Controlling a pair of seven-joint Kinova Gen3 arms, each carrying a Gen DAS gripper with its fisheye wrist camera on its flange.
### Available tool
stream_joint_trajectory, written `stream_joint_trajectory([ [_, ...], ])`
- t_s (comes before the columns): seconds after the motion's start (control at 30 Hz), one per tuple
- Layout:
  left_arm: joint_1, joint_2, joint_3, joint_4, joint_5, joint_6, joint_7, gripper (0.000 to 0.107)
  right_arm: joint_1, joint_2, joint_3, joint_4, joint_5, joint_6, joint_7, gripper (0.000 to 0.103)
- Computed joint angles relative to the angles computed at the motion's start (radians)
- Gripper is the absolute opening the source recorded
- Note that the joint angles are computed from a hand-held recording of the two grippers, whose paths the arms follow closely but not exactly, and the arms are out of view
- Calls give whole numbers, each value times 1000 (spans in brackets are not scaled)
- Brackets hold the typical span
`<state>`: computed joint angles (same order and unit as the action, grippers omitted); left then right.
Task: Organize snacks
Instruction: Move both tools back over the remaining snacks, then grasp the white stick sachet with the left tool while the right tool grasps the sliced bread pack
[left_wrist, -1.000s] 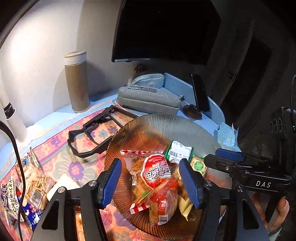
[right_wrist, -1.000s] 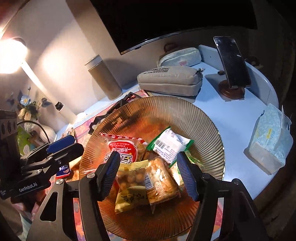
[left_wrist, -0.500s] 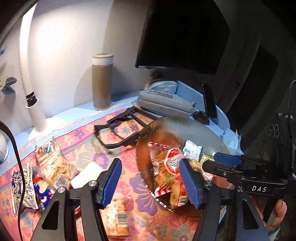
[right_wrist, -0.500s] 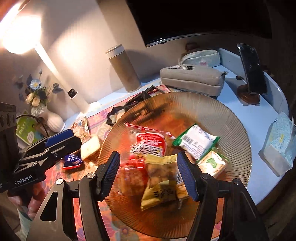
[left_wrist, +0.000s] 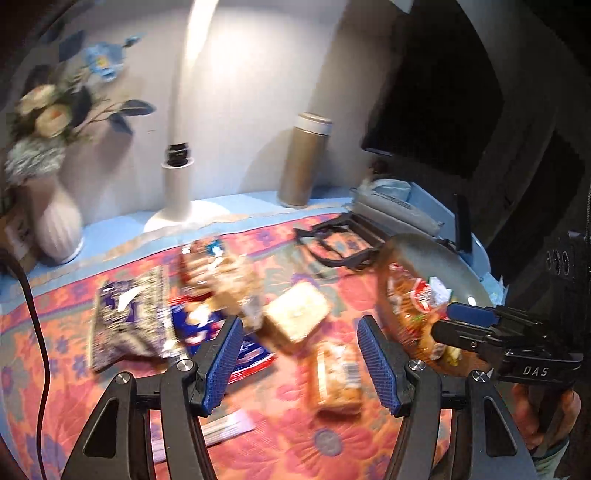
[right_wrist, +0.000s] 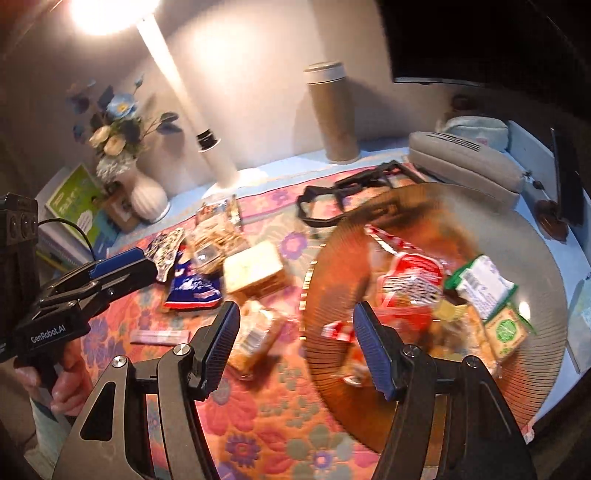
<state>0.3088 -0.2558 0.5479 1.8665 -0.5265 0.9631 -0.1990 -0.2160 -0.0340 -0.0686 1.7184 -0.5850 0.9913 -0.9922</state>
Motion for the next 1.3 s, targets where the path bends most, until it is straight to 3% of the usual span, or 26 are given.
stream_joint_trajectory([
  [0.27, -36, -209, -50, 139, 123, 45, -48, 62, -104, -12, -80, 12, 83, -43, -89, 63],
  [0.43, -65, -265, -61, 184, 181, 60, -126, 62, -167, -10, -115, 23, 141, -70, -171, 63],
  [0.8, -82, -238, -116, 329, 327, -94, -367, 62, -238, -19, -154, 117, 326, -153, -449, 63],
  [1.0, -109, -216, -135, 380, 391, -165, -449, 62, -246, 14, -146, 132, 347, -159, -529, 63],
  [1.17, -130, -200, -123, 399, 413, -195, -477, 62, -263, 31, -158, 148, 436, -206, -665, 63],
  [1.23, -129, -198, -113, 395, 413, -193, -482, 62, -257, 46, -150, 146, 413, -209, -654, 63],
  [1.3, -74, -200, -174, 401, 464, -218, -544, 62, -249, 59, -140, 142, 368, -213, -625, 63],
])
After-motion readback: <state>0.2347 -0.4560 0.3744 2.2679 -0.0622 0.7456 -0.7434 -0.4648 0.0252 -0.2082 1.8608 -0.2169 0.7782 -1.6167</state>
